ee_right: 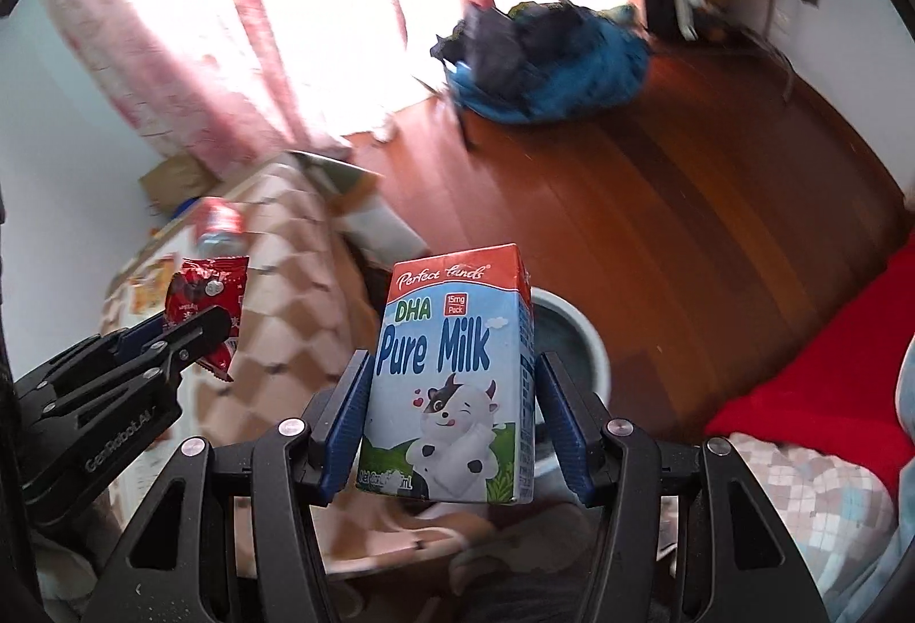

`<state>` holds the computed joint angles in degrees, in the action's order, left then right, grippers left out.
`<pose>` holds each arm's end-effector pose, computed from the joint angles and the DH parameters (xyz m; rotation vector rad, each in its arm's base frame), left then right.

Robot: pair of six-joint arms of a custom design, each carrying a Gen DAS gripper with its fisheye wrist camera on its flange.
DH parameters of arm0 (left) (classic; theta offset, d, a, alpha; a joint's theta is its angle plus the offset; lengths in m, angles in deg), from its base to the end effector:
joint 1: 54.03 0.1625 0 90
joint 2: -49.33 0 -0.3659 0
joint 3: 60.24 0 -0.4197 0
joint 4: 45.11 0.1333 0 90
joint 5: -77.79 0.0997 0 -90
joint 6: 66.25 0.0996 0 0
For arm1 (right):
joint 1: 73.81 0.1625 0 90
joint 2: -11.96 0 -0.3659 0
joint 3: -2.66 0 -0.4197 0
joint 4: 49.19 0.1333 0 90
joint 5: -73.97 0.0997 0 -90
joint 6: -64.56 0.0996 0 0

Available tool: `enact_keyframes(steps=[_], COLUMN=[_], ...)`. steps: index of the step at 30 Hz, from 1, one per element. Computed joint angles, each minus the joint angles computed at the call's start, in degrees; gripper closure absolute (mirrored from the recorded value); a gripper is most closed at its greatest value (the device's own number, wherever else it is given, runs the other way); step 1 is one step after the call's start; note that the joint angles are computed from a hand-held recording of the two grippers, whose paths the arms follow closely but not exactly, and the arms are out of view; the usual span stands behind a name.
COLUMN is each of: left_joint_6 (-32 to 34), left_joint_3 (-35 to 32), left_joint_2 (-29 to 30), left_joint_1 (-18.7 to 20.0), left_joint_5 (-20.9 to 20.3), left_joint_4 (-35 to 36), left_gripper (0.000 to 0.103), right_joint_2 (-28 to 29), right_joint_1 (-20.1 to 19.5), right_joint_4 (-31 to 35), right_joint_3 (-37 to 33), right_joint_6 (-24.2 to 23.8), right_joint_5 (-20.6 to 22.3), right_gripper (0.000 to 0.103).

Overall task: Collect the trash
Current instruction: 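Carry wrapper and milk carton over the bin and open both tools to drop them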

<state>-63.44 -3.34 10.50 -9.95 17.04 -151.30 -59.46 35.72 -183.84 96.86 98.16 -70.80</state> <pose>-0.4343 -0.6739 0.1716 1.1023 2.4065 -0.2134 0.2554 -0.5646 0.3306 -0.5061 -2.2366 0.9229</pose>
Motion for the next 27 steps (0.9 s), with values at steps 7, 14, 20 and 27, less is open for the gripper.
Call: enact_keyframes(steps=[7, 14, 20, 27], left_joint_6=[-0.1, -0.4, -1.3, -2.6], left_joint_3=[-1.2, -5.6, -7.5, -8.3], left_joint_2=[5.9, 11.1, 12.9, 13.3], left_joint_1=[0.0, 1.2, 1.8, 2.0], left_joint_5=[-0.9, -2.3, -2.4, -1.5], left_joint_4=[1.2, 6.8, 9.5, 10.4], left_gripper=[0.074, 0.074, 0.063, 0.021], right_joint_2=[-4.6, -5.6, -3.6, -1.3], right_joint_1=[-9.4, -17.4, -20.8, -20.7], right_joint_4=[-2.8, -4.0, -3.5, 1.4], right_joint_3=[5.8, 8.3, 7.2, 4.5], right_joint_6=[-2.1, -3.1, -3.9, -1.5], right_joint_5=[6.5, 13.6, 17.0, 14.6], right_gripper=[0.044, 0.044, 0.044, 0.021])
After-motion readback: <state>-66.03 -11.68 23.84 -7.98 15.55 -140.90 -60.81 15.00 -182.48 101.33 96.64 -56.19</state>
